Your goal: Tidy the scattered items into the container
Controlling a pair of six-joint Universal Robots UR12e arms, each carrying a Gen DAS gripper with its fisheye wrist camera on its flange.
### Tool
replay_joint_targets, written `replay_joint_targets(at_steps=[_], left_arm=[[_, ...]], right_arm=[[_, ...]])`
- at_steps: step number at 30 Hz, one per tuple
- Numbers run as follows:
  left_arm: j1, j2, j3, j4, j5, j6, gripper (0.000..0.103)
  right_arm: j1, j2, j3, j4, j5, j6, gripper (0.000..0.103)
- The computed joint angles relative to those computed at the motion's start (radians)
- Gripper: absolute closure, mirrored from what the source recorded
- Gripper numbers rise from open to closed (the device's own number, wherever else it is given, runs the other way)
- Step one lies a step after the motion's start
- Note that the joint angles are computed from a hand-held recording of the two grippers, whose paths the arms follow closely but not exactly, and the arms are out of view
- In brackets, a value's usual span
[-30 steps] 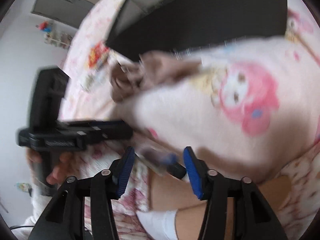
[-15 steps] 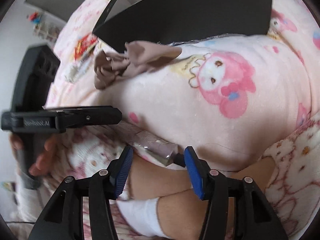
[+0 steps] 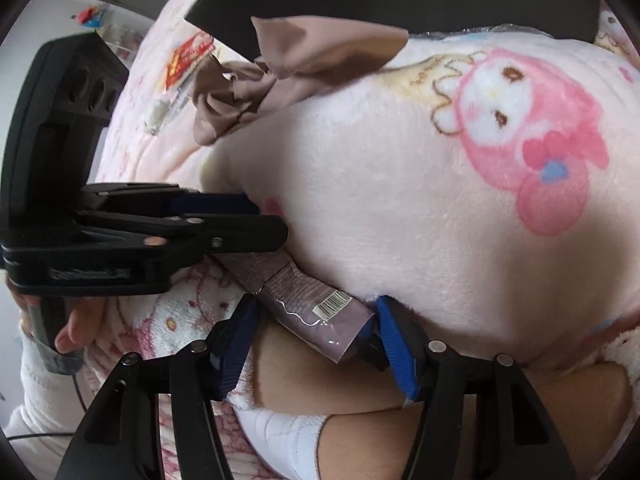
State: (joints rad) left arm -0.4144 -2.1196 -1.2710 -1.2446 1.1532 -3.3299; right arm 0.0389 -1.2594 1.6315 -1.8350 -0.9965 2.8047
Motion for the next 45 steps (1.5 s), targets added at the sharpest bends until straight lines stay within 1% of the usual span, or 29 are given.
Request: replay_joint_targets(at_steps=[1, 2, 3, 4, 5, 7, 8, 9, 11, 12, 13, 14, 17, 18, 19, 21, 24, 26, 27, 29, 30, 32, 33, 35, 37, 39, 42, 43, 45], left_arm=[[0.0, 0.002, -0.004, 0.016, -0.005, -0.008, 0.079], [0.0, 0.004, -0.008, 0.032, -0.012, -0.018, 0.079], [0.0, 0.005, -0.011, 0.043, -0.014, -0.026, 0.079], [0.0, 0.006, -0.016, 0.058, -0.013, -0.038, 0.079], [0.0, 0.007, -0.021, 0.073, -0.012, -0.053, 0.079], [0.001, 0.008, -0.034, 0.106, -0.01, -0.091, 0.079], [0.002, 0.005, -0.024, 0.105, -0.016, -0.101, 0.079], [0.004, 0.007, -0.028, 0.111, -0.023, -0.107, 0.079], [0.01, 0.013, -0.037, 0.108, -0.044, -0.108, 0.079], [0.01, 0.015, -0.034, 0.094, -0.04, -0.103, 0.077], [0.003, 0.011, -0.019, 0.074, -0.017, -0.104, 0.072], [0.01, 0.018, -0.016, 0.051, -0.001, -0.088, 0.069], [0.001, 0.026, -0.003, -0.005, 0.056, -0.073, 0.056], [-0.002, 0.026, 0.003, -0.023, 0.073, -0.065, 0.048], [-0.005, 0.026, 0.009, -0.042, 0.091, -0.057, 0.044], [-0.004, 0.026, 0.013, -0.071, 0.101, -0.036, 0.044], [0.0, 0.021, 0.021, -0.106, 0.103, -0.01, 0.042], [0.006, 0.004, 0.044, -0.149, 0.109, -0.006, 0.04], [0.007, -0.007, 0.061, -0.176, 0.13, -0.012, 0.04], [0.006, -0.022, 0.086, -0.207, 0.188, -0.041, 0.04], [0.009, -0.025, 0.093, -0.222, 0.19, -0.038, 0.04], [0.017, -0.023, 0.095, -0.244, 0.162, -0.014, 0.04], [0.022, -0.023, 0.094, -0.259, 0.139, -0.007, 0.04], [0.036, -0.023, 0.081, -0.271, 0.059, 0.004, 0.039], [0.039, -0.025, 0.073, -0.261, 0.029, 0.007, 0.036], [0.046, -0.021, 0.056, -0.225, -0.024, -0.019, 0.036], [0.048, -0.01, 0.036, -0.165, -0.055, -0.055, 0.036], [0.051, -0.005, 0.026, -0.137, -0.074, -0.072, 0.036], [0.058, 0.002, 0.004, -0.048, -0.112, -0.159, 0.036]], right_arm=[[-0.007, 0.001, -0.003, 0.011, 0.024, 0.005, 0.053], [-0.013, 0.001, -0.006, 0.017, 0.042, 0.011, 0.058], [-0.018, 0.001, -0.006, 0.009, 0.062, 0.024, 0.065], [-0.018, 0.001, -0.006, -0.009, 0.064, 0.036, 0.067], [-0.015, 0.003, -0.01, -0.032, 0.048, 0.044, 0.067], [0.001, -0.002, -0.012, -0.109, -0.034, 0.066, 0.067], [0.004, -0.001, -0.013, -0.124, -0.054, 0.077, 0.067], [0.0, -0.001, -0.015, -0.126, -0.051, 0.098, 0.067], [-0.018, -0.007, -0.015, -0.101, 0.0, 0.119, 0.067], [-0.025, -0.016, -0.007, -0.1, 0.024, 0.124, 0.067], [-0.026, -0.022, -0.001, -0.101, 0.026, 0.122, 0.067], [-0.028, -0.033, 0.003, -0.093, 0.016, 0.109, 0.066], [-0.012, -0.042, -0.009, -0.063, -0.051, 0.076, 0.059], [-0.006, -0.042, -0.011, -0.054, -0.062, 0.068, 0.057], [0.004, -0.037, -0.019, -0.042, -0.076, 0.067, 0.056], [0.017, -0.03, -0.031, -0.012, -0.117, 0.055, 0.056], [0.013, -0.032, -0.031, 0.024, -0.162, 0.029, 0.056], [0.011, -0.019, -0.039, 0.068, -0.149, 0.01, 0.055], [0.012, -0.006, -0.049, 0.109, -0.144, 0.0, 0.055], [0.017, 0.01, -0.051, 0.127, -0.142, 0.021, 0.055], [0.014, 0.01, -0.041, 0.118, -0.122, 0.021, 0.055], [0.007, 0.009, -0.029, 0.097, -0.079, 0.004, 0.055], [0.001, 0.012, -0.028, 0.102, -0.048, -0.006, 0.06], [0.0, 0.01, -0.018, 0.062, -0.041, -0.003, 0.064], [-0.002, 0.014, -0.019, 0.07, -0.023, -0.005, 0.064], [-0.005, 0.013, -0.012, 0.058, -0.005, 0.006, 0.064], [-0.017, -0.009, 0.01, -0.002, 0.016, 0.02, 0.065], [-0.019, -0.016, 0.016, -0.034, 0.014, 0.028, 0.065], [-0.027, -0.035, 0.037, -0.145, 0.005, 0.05, 0.064]])
